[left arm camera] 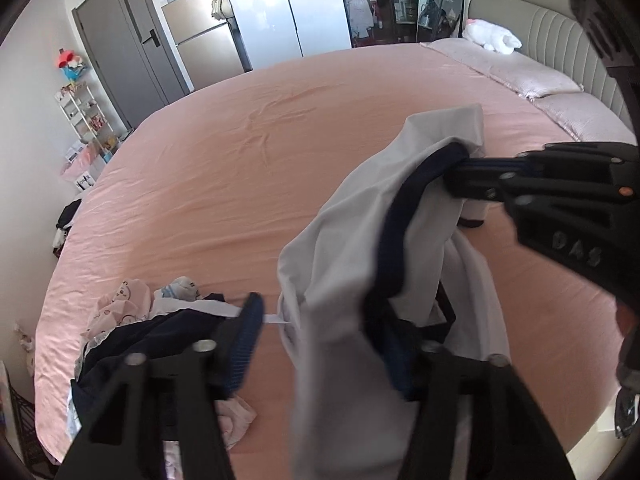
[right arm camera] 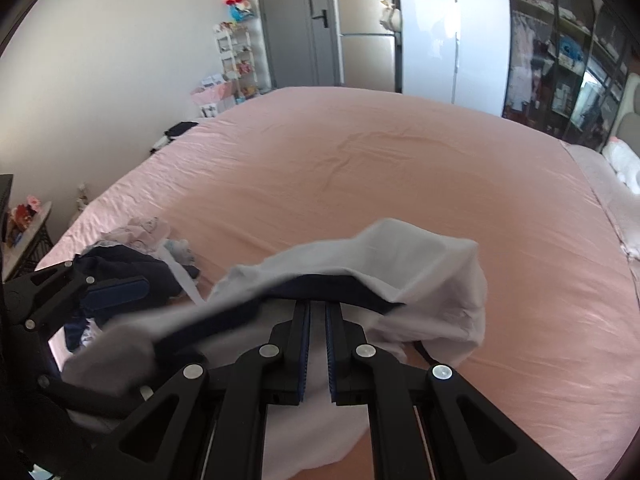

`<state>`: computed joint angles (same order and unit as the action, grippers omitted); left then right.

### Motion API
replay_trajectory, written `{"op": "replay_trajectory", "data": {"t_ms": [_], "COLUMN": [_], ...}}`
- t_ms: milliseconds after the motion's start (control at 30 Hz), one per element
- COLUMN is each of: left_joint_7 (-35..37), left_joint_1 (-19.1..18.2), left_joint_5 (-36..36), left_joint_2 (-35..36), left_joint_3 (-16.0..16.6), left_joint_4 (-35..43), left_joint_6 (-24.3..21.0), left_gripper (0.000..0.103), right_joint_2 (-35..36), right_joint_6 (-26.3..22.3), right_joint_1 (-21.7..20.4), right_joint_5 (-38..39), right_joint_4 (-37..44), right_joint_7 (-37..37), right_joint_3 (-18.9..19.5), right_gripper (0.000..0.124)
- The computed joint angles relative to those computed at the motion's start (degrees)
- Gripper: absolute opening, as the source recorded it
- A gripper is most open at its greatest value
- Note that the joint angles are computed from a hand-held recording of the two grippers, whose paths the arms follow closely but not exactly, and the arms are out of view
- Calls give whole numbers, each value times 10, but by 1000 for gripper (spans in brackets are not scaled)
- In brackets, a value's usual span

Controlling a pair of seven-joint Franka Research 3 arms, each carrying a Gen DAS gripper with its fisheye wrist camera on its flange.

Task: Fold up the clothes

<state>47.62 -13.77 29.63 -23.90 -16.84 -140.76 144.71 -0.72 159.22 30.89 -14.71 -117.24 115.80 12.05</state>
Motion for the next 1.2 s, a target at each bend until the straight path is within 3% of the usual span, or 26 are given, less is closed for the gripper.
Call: {"op": "replay_trajectory", "data": {"t_ms": [67, 233, 300, 367, 633, 833, 1033, 1200], "left_joint_7": [8, 34, 42, 49, 70, 77, 91, 99], "left_joint_1": [-2, -9, -9, -9, -10, -16, -23, -25], "left_joint_5": [-6, -35, -40, -44, -72, -107, -126, -137], "left_joint_2": [-5, -16, -19, -23, -43, -45, -43, -46], "left_joint_3": [8, 22, 22, 21, 28, 42, 42, 44], "left_joint_4": [-7, -22, -24, -27, -46, -57, -59, -66], "left_joint_6": [6, 30, 36, 40, 48, 59, 63, 71], "left_gripper": [33, 29, 28, 27, 27, 27, 27, 27], "right_joint_2": [-7, -17, -13, -6, 51, 63, 90, 112], "right_joint_6": [-3, -21, -24, -15, -59, -15, -35, -55], "right_joint_1": [-2, -13, -16, -17, 8, 17, 33, 52], "right_joint_5": [13, -32, -41, -66, -251, -244, -256, -284], "right_joint_4": [-10, -24, -22, -20, 49, 50, 81, 100], "right_joint_7": [-13, 20, 29, 58, 216, 253, 257, 316], "right_joint_3": [-2, 1, 2, 2, -22, -40, -51, -70], "right_gripper": [6, 11, 38, 54, 55, 55, 55, 55]}}
